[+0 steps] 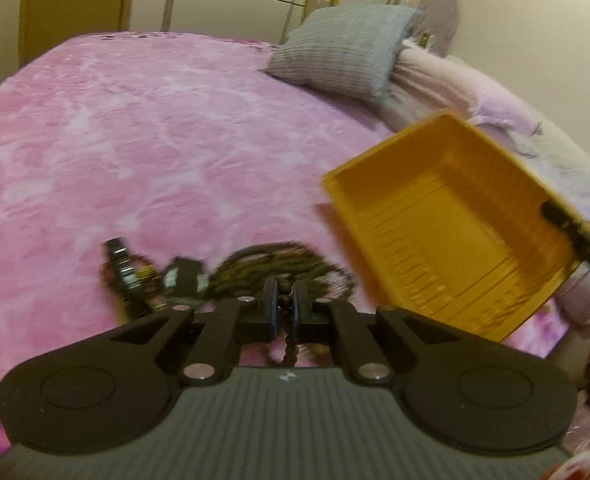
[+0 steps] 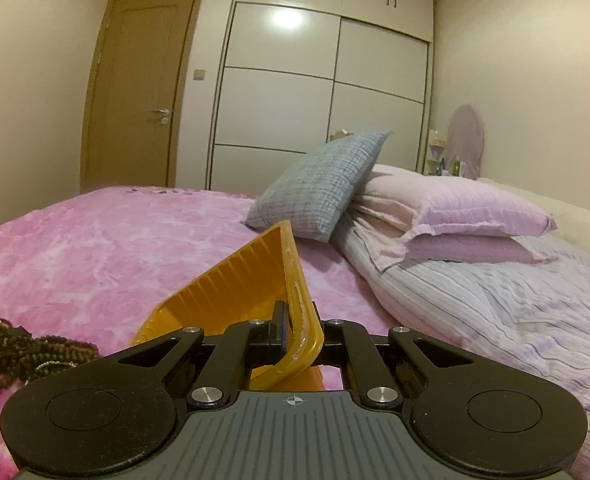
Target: Organize jewelry
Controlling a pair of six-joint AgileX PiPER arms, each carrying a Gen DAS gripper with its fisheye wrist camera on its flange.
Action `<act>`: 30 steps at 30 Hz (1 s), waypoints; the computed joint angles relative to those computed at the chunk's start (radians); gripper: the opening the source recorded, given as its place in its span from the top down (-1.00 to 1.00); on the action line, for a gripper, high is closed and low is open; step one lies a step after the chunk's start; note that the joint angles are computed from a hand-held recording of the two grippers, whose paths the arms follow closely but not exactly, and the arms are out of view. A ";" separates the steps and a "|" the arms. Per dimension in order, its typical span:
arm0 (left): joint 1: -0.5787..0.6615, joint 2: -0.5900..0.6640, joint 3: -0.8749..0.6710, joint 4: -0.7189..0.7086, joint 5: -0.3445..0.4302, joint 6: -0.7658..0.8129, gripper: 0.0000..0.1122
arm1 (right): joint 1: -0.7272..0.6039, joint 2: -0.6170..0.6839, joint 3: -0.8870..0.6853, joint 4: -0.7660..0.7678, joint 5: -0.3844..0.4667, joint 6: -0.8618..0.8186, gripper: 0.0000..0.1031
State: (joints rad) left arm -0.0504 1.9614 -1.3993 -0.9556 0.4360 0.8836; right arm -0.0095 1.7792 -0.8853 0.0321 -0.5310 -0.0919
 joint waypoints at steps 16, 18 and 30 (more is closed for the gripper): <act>-0.169 0.152 -0.276 0.000 0.154 -0.077 0.90 | -0.016 0.016 0.000 -0.046 -0.006 0.067 0.86; -0.178 0.168 -0.284 0.019 0.157 -0.098 0.86 | -0.015 0.018 -0.003 -0.043 -0.005 0.070 0.86; -0.113 0.005 0.052 -0.075 -0.139 0.069 0.44 | -0.016 0.011 0.008 -0.036 -0.004 0.086 0.86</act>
